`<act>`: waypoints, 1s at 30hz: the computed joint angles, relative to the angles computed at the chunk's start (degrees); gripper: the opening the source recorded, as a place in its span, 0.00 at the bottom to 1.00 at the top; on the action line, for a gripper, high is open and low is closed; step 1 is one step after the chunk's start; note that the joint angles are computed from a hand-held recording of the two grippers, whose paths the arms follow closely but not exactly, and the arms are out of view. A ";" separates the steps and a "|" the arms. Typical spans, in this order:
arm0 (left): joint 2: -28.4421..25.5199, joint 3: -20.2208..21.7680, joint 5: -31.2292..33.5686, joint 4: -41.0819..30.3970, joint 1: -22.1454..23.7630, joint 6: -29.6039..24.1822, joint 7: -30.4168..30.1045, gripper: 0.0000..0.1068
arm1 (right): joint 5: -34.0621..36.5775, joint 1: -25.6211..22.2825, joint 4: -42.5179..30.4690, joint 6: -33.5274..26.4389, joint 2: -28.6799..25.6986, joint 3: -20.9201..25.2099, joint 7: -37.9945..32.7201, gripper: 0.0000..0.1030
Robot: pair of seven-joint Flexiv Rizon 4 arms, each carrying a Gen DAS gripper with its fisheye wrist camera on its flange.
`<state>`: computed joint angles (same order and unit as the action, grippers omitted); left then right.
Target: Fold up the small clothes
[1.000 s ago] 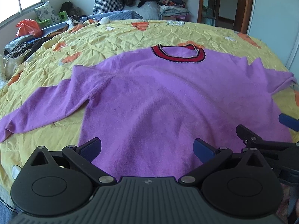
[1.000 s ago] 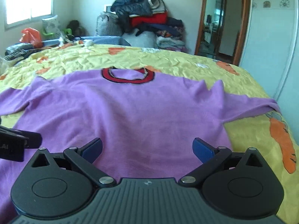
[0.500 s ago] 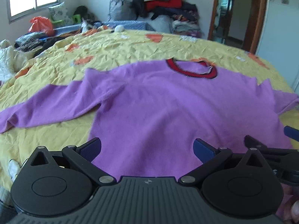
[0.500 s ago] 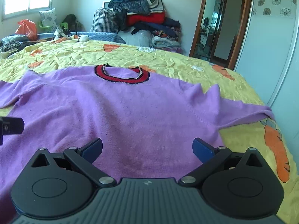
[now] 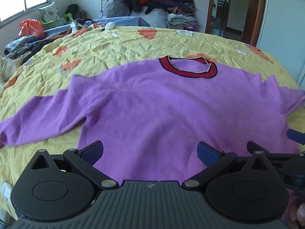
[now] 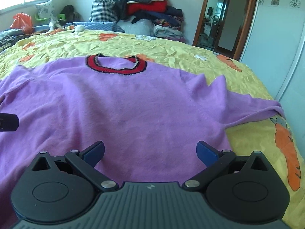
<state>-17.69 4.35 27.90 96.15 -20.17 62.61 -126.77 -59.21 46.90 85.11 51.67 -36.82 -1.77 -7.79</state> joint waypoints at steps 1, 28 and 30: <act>-0.65 0.05 0.52 -1.33 -0.33 -0.97 0.02 0.96 | -0.75 -0.09 0.43 0.61 0.25 -0.44 0.87 1.00; -11.92 1.12 -7.53 -18.21 -2.02 -10.47 8.98 0.96 | -17.33 -28.14 14.96 46.42 5.71 -16.17 46.30 0.99; -11.79 1.37 -6.99 -18.35 -2.43 -10.96 8.44 0.96 | -15.30 -29.21 14.45 46.13 4.60 -14.97 47.34 0.99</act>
<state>-29.48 5.72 20.91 77.80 -22.60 51.65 -118.33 -74.51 17.69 99.56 97.80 -32.22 -16.74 39.56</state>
